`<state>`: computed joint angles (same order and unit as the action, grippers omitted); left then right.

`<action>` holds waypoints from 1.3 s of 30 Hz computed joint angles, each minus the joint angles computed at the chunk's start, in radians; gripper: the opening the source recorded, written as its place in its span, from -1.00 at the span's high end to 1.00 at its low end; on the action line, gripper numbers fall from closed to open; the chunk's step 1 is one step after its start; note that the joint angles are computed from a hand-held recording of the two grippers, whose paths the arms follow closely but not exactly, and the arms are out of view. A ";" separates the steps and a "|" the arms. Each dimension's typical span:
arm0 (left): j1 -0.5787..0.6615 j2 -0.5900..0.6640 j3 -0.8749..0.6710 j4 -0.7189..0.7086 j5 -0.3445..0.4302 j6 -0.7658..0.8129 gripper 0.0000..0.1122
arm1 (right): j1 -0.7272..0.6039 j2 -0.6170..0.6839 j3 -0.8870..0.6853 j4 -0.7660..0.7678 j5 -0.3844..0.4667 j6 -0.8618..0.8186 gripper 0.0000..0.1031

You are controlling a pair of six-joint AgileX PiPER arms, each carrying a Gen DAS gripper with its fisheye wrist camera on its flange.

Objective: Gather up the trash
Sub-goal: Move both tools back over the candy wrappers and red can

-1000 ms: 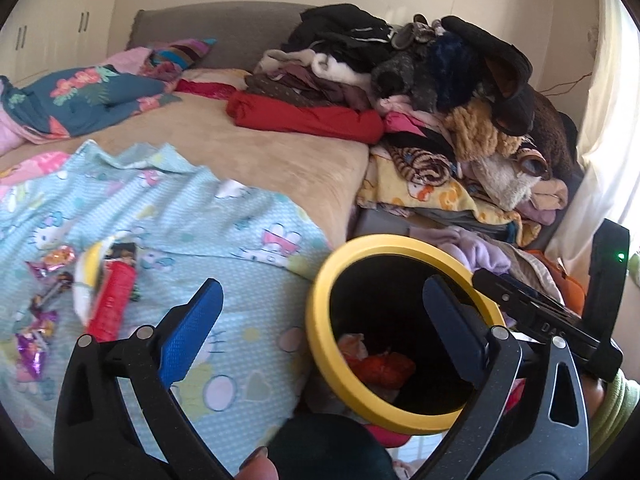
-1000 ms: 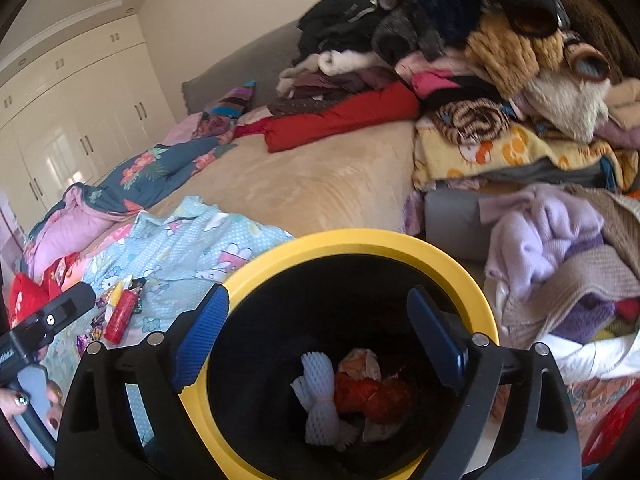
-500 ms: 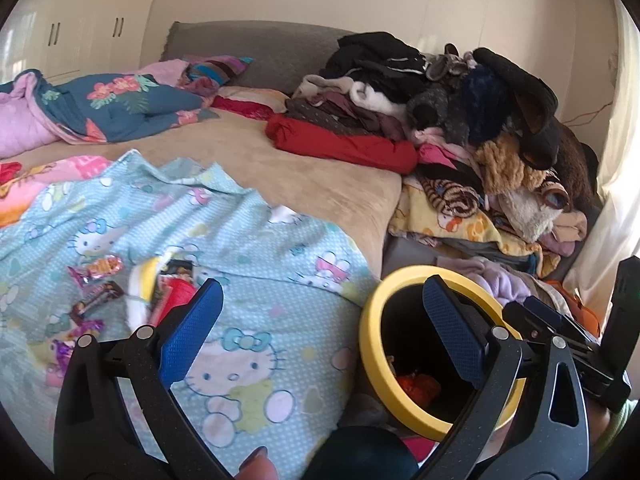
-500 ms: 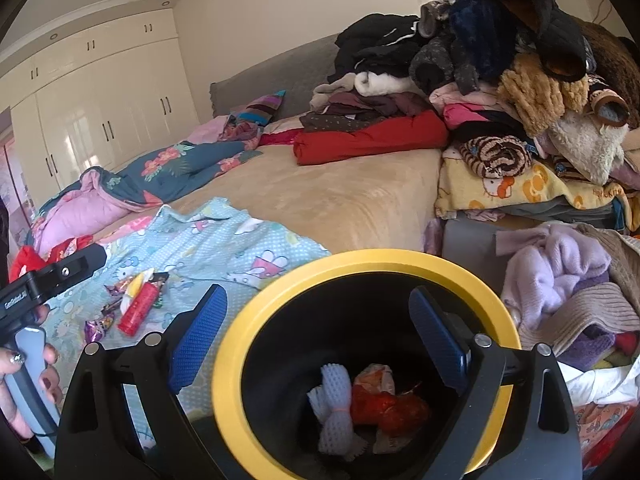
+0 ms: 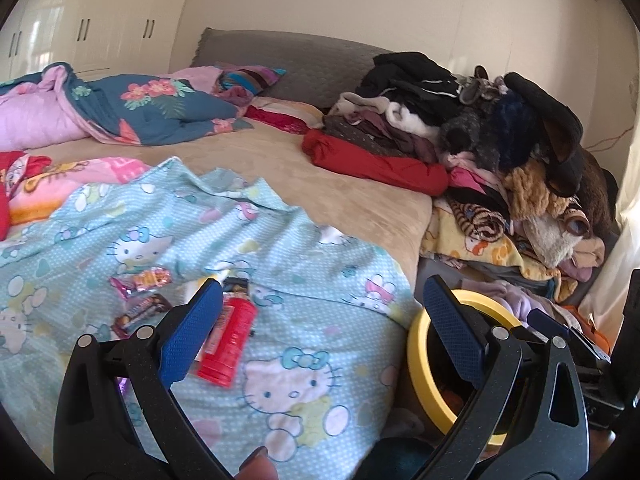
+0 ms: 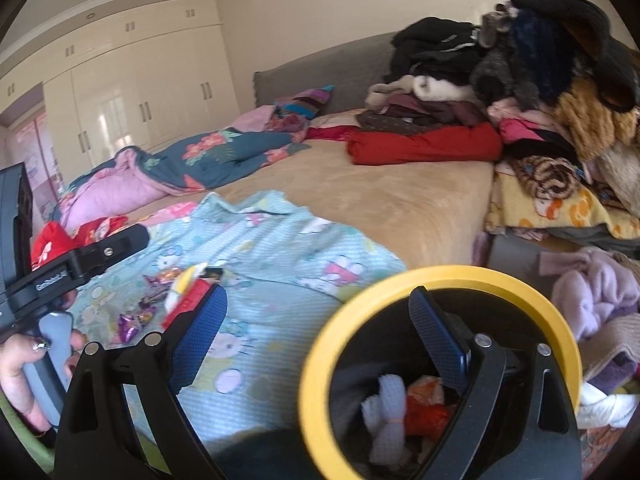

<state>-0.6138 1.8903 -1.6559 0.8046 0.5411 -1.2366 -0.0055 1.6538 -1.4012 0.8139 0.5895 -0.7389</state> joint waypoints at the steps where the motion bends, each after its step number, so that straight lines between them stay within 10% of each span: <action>1: 0.006 -0.009 0.012 0.009 -0.002 -0.010 -0.64 | 0.015 0.005 -0.011 -0.010 0.001 0.011 -0.74; 39: 0.259 -0.192 0.363 0.025 -0.082 -0.104 -0.64 | 0.286 0.264 -0.335 -0.255 0.108 0.322 -0.81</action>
<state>-0.3548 1.6983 -1.2932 0.8298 0.4594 -1.3411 0.2807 1.9178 -1.7363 0.5587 0.6971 -0.4167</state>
